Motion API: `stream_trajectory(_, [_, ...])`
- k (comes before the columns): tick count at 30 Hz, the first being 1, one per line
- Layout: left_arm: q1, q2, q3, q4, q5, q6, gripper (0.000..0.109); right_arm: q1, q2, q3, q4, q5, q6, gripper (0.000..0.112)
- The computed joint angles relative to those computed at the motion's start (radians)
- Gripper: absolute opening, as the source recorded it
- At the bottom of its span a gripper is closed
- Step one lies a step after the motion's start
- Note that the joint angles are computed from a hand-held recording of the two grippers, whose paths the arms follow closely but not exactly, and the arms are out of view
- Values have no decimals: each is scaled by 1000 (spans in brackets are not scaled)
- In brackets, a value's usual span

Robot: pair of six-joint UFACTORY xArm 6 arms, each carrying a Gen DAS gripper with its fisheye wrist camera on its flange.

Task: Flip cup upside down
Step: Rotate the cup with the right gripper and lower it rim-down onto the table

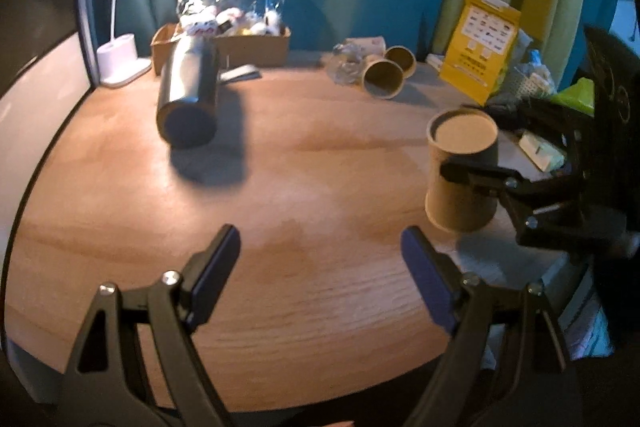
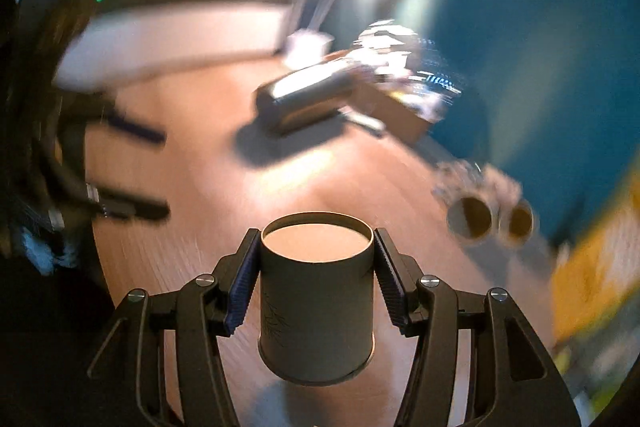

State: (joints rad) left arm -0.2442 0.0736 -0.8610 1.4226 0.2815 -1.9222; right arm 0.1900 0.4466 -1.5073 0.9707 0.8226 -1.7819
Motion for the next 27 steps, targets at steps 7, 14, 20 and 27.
stream_trajectory(7, [-24, 52, -59, -9, 17, 23, 84, -6, -68, 198, 424, -232, 5, 58])
stream_trajectory(14, [-40, 88, -82, -46, 30, 61, 84, 8, -90, 280, 764, -302, -304, 58])
stream_trajectory(20, [-41, 107, -88, -44, 16, 44, 84, -2, -82, 286, 791, -284, -341, 58])
stream_trajectory(27, [-35, 101, -80, -23, 9, 20, 84, 4, -88, 293, 801, -296, -353, 58])
